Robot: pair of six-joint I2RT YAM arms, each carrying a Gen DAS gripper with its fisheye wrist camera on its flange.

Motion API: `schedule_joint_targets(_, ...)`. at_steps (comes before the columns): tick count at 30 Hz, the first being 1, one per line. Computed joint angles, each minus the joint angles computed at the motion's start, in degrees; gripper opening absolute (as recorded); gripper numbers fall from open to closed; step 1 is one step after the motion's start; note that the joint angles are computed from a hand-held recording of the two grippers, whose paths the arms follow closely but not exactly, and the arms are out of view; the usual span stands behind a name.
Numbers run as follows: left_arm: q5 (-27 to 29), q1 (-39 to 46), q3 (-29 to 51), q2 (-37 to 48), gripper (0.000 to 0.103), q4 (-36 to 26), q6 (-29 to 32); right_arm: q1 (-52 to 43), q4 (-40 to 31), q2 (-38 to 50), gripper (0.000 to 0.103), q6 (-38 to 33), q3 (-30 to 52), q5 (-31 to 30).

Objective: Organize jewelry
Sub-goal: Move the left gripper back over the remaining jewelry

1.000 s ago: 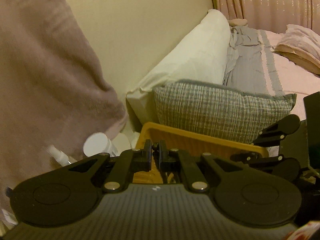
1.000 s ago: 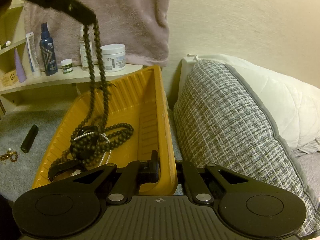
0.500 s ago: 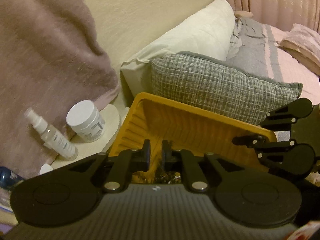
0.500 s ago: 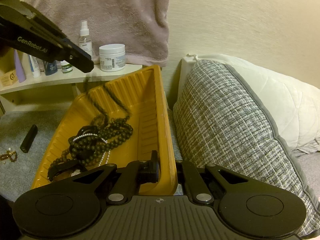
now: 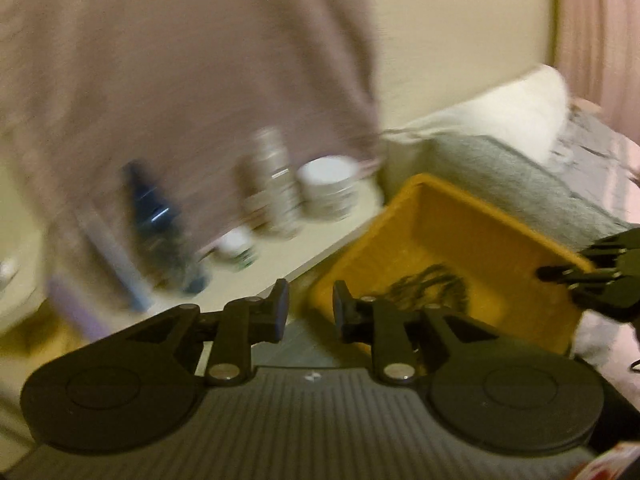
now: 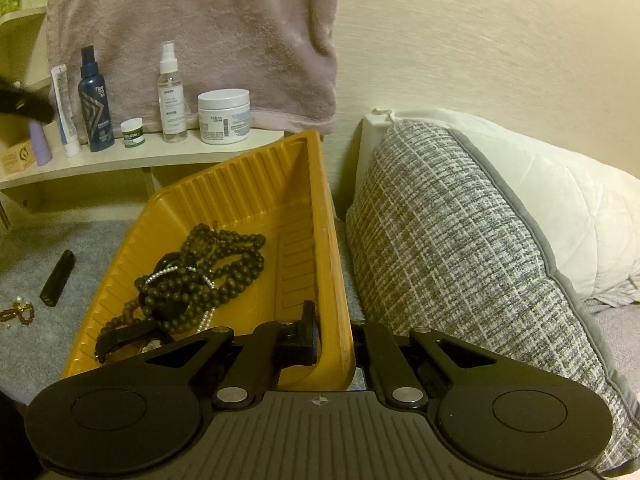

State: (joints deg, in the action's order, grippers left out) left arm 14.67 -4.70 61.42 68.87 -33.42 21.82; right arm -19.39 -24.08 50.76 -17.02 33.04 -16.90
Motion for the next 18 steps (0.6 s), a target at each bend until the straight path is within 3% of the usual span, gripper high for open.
schedule_joint_targets(9,1.93,15.38,-13.06,-7.74,0.021,2.86,4.61,-0.24,-0.39,-0.06,0.004,-0.29,0.23,-0.02)
schedule_joint_targets(18,0.81,20.47,-28.54,-16.06,0.021,5.74,7.61,-0.25,-0.05,0.31,0.004,-0.32,-0.09,0.54)
